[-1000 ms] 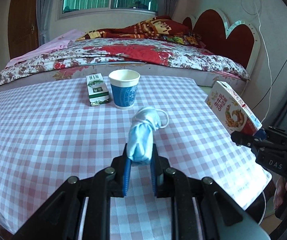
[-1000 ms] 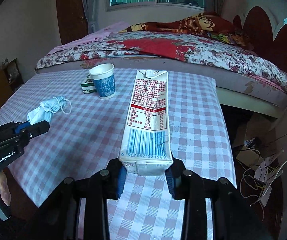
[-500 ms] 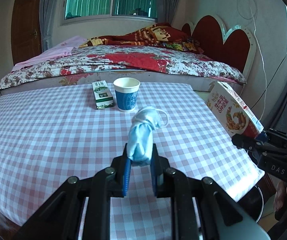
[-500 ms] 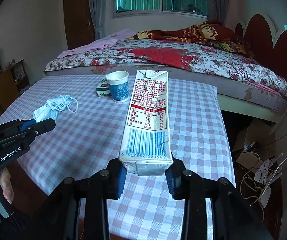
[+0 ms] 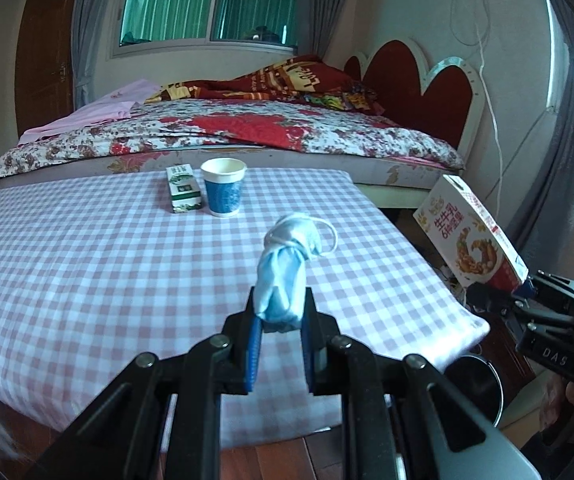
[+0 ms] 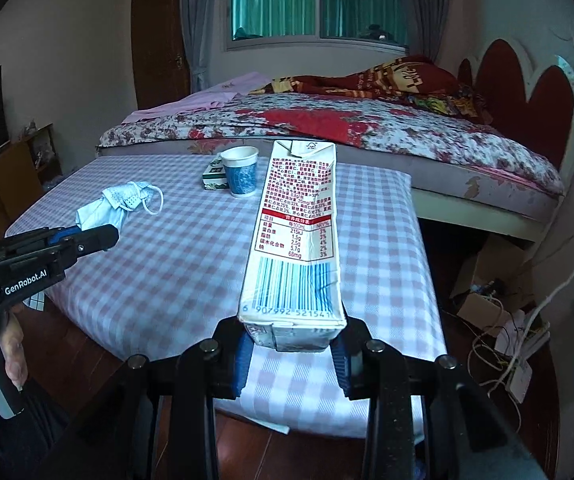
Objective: Collect trash
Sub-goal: 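Carry the mask and milk carton over the black bin and open both tools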
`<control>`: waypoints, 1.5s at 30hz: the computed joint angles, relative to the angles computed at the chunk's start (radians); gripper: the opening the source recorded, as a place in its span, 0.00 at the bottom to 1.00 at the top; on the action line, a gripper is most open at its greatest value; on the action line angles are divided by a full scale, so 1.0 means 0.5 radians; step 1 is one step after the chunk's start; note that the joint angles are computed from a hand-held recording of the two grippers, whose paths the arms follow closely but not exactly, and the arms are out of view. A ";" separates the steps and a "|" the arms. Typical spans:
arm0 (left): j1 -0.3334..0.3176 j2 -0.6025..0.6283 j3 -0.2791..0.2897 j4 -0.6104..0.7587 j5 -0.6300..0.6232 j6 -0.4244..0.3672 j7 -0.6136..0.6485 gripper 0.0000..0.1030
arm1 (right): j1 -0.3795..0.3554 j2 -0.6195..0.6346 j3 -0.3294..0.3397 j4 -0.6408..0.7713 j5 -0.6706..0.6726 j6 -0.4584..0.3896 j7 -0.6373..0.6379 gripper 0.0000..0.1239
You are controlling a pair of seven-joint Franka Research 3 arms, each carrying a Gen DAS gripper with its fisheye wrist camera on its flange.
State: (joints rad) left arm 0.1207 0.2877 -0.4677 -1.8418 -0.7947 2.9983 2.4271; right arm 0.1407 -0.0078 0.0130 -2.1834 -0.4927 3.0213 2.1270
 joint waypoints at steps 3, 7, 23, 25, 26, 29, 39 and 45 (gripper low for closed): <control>0.022 -0.048 -0.053 -0.064 -0.097 -0.009 0.095 0.18 | -0.071 -0.129 0.023 -0.136 -0.184 0.021 0.192 0.29; -0.025 -0.114 -0.054 -0.128 -0.258 -0.043 0.239 0.18 | -0.231 -0.270 0.131 -0.278 -0.325 0.038 0.328 0.29; -0.446 -0.262 0.130 -0.267 -0.557 -0.165 0.600 0.18 | -0.678 -0.811 0.378 -0.862 -0.021 0.068 0.229 0.29; -0.498 -0.266 0.150 -0.279 -0.568 -0.180 0.626 0.18 | -0.727 -0.865 0.408 -0.913 0.023 0.055 0.212 0.29; -0.522 -0.265 0.158 -0.281 -0.563 -0.190 0.635 0.18 | -0.740 -0.897 0.404 -0.948 0.051 0.049 0.191 0.29; -0.581 -0.259 0.171 -0.289 -0.544 -0.230 0.650 0.18 | -0.806 -0.998 0.418 -1.052 0.127 0.022 0.155 0.29; -0.706 -0.213 0.141 -0.298 -0.446 -0.346 0.652 0.18 | -0.905 -1.307 0.437 -1.352 0.403 -0.098 -0.006 0.29; -0.756 -0.156 0.100 -0.277 -0.342 -0.376 0.611 0.18 | -0.951 -1.428 0.447 -1.458 0.553 -0.185 -0.120 0.29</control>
State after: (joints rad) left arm -0.2573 0.2097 -0.4175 -1.9801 -0.9658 2.8104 2.7328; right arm -0.3349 -0.7220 0.2367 -2.9124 -0.2164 2.9287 2.0668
